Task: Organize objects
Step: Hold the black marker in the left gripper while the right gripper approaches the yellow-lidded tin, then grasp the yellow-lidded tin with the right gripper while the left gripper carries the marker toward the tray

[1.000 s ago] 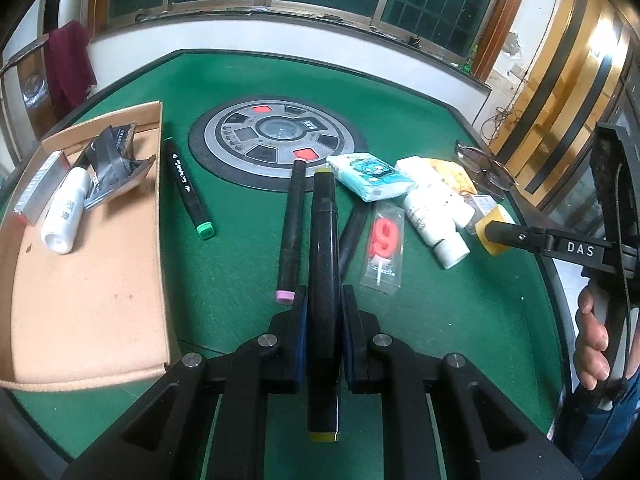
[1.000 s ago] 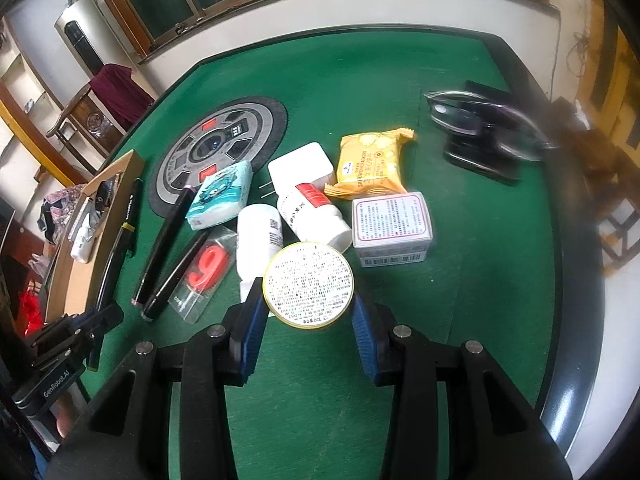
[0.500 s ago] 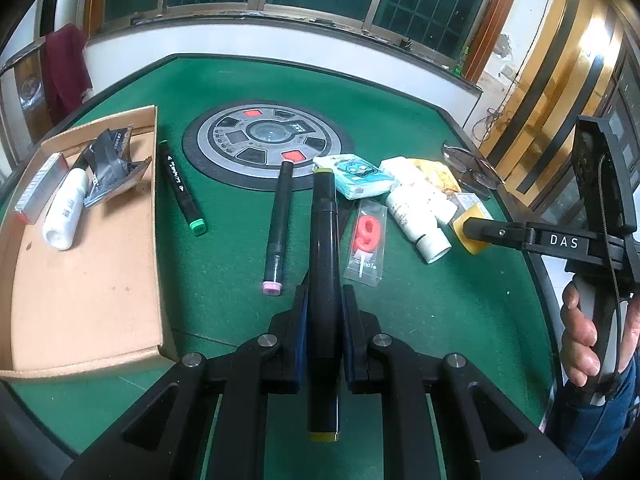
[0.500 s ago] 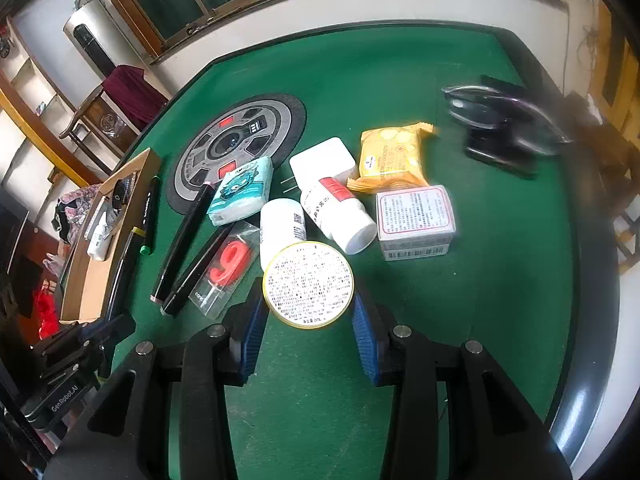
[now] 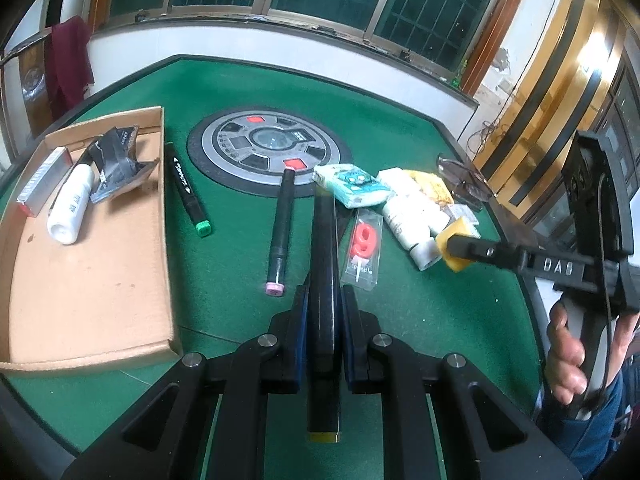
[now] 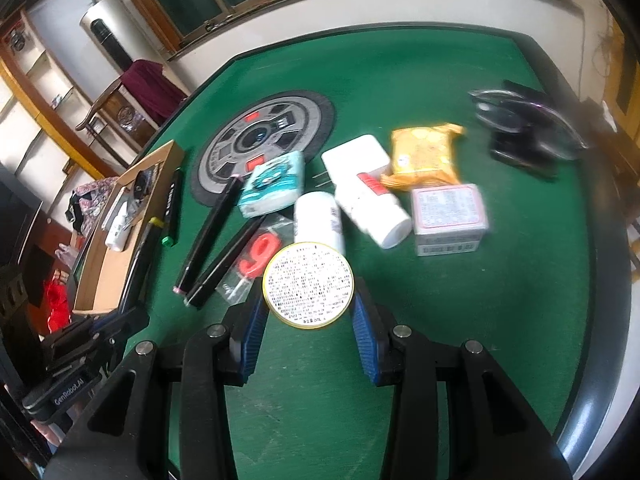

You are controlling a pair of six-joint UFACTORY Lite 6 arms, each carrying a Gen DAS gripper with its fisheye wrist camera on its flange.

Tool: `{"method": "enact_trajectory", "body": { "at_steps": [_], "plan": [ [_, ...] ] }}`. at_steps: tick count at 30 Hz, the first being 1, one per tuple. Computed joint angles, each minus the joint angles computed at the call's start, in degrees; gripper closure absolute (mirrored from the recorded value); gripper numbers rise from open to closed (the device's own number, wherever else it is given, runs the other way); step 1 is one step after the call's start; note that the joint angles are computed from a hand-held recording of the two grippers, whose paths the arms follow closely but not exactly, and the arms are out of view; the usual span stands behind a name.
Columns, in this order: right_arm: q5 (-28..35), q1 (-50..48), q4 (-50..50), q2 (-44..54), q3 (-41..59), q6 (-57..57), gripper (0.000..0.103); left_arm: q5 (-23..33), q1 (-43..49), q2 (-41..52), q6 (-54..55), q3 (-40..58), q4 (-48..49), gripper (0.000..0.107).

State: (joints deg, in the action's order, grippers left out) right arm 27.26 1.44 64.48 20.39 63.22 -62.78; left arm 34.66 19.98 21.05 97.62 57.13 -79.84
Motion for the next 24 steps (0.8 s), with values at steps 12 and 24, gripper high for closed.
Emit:
{"method": "enact_trajectory", "body": {
  "at_steps": [12,24],
  "plan": [
    [0.7,10.9,0.5,-1.4,1.0,3.6,0.065,6.3,9.7,1.8,-3.0,5.0,2.9,0.095],
    [3.3,9.3,5.7,-0.8,-0.3,0.6,0.065,4.3,8.8,1.8,1.5,1.5,5.0,0.095]
  ]
}}
